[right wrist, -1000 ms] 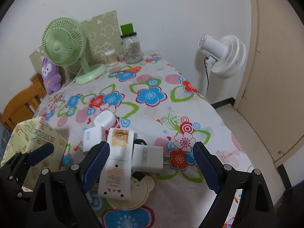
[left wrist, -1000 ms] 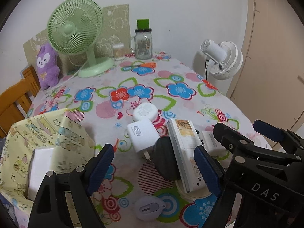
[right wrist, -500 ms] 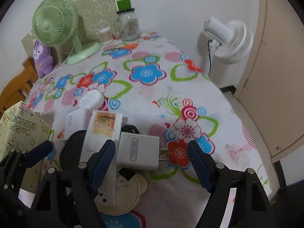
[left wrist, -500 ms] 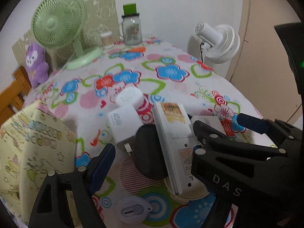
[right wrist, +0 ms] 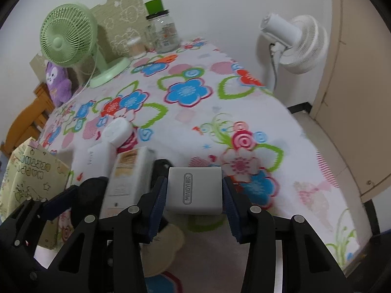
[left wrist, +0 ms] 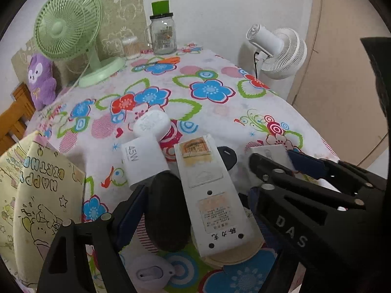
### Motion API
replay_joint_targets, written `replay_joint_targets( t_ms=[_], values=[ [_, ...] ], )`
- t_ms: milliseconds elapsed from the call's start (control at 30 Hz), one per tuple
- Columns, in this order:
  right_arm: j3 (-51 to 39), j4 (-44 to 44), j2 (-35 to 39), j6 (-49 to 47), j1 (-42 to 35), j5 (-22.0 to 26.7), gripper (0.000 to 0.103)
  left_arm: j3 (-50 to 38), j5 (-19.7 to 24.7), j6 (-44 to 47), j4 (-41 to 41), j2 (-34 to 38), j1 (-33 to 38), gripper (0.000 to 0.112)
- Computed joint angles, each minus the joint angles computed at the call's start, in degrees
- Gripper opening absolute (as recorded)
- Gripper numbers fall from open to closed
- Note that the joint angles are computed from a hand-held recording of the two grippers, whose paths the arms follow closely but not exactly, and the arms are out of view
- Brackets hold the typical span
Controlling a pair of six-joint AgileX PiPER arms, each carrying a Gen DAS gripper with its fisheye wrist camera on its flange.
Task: Organize rigid objects
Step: 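Close the left tool on the white remote while the right tool grips the white charger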
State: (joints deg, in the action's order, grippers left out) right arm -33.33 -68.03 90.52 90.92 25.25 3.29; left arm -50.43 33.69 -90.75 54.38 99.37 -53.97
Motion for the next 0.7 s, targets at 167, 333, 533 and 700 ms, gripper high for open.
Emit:
replay_joint_targets(
  t_ms=[167, 333, 533, 700],
  values=[
    [1.52, -5.83, -1.48, 5.45, -1.56, -0.21, 0.048, -1.71, 2.34, -1.12, 1.53, 1.51, -1.6, 0.085],
    [2.46, -3.13, -2.24, 2.39, -2.83, -1.24, 0.048, -2.63, 4.79, -3.78, 3.87, 3.0, -2.74, 0.082],
    [2.41, 6.39, -2.38, -7.0, -2.81, -2.03, 0.048, -2.04, 5.72, -4.87, 5.07, 2.99, -2.09, 0.071],
    [1.95, 10.92, -2.49, -11.13, -1.85, -2.05, 0.048, -2.67, 9.39, -3.54, 4.04, 2.57, -3.14, 0.072]
  ],
)
